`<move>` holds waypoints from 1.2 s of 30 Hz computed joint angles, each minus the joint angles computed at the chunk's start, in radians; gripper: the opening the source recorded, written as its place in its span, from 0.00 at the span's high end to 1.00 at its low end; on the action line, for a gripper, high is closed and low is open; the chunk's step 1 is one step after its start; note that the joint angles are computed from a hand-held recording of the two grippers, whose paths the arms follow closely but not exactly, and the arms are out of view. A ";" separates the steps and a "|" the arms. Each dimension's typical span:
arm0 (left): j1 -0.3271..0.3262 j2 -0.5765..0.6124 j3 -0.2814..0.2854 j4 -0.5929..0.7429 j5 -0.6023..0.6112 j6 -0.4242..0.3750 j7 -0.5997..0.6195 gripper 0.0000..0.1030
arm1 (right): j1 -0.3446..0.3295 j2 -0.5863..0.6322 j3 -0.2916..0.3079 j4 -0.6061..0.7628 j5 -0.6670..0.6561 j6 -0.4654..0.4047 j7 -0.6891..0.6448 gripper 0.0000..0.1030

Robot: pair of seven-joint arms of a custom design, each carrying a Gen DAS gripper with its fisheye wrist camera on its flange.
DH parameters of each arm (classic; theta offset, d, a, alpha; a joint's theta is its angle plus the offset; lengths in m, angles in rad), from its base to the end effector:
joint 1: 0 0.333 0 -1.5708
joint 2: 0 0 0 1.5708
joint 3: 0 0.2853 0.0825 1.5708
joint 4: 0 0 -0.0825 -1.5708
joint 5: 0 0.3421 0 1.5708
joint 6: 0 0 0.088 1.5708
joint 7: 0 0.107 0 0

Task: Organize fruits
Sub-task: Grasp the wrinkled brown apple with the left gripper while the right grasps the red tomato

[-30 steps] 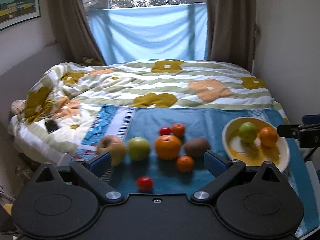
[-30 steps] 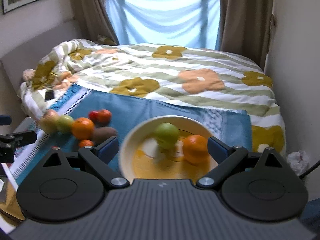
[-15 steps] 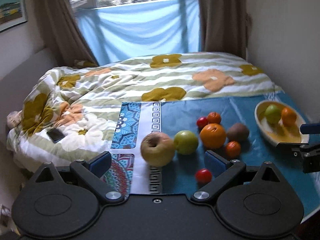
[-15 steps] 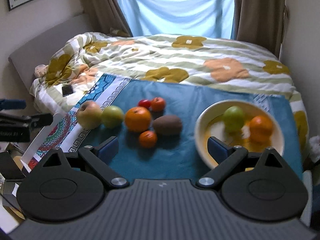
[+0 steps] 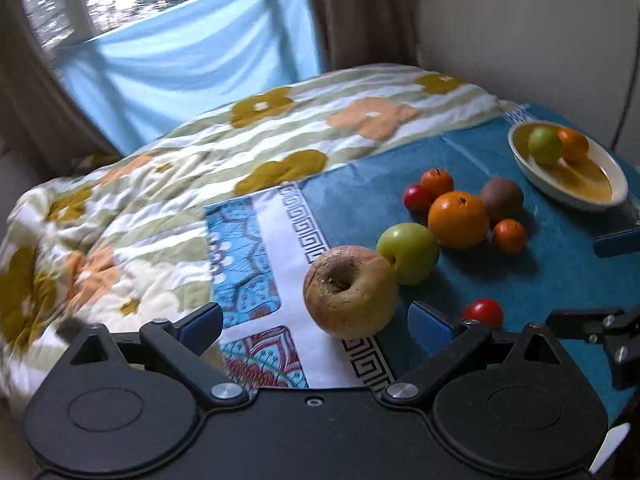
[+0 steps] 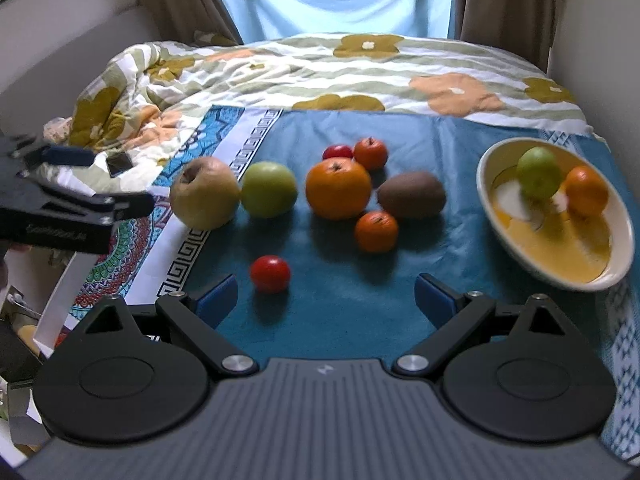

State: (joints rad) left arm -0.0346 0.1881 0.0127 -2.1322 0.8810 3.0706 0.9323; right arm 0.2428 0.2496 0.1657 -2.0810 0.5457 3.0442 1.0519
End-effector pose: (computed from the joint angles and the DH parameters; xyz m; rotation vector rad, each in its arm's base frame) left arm 0.5570 -0.0743 0.3854 -1.5058 1.9226 -0.5700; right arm 0.5536 0.1905 0.3821 -2.0283 1.3703 -0.4130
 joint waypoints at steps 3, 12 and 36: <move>0.050 0.063 -0.051 0.036 -0.111 0.020 0.173 0.02 | 0.060 0.033 -0.049 0.014 -0.072 0.009 0.092 0.00; 0.198 0.197 -0.239 0.127 -0.397 0.021 0.582 0.03 | 0.130 0.129 -0.099 0.091 -0.225 0.006 0.278 0.05; 0.298 0.265 -0.378 0.146 -0.763 0.011 0.947 0.23 | 0.144 0.203 -0.098 0.174 -0.304 -0.026 0.344 0.37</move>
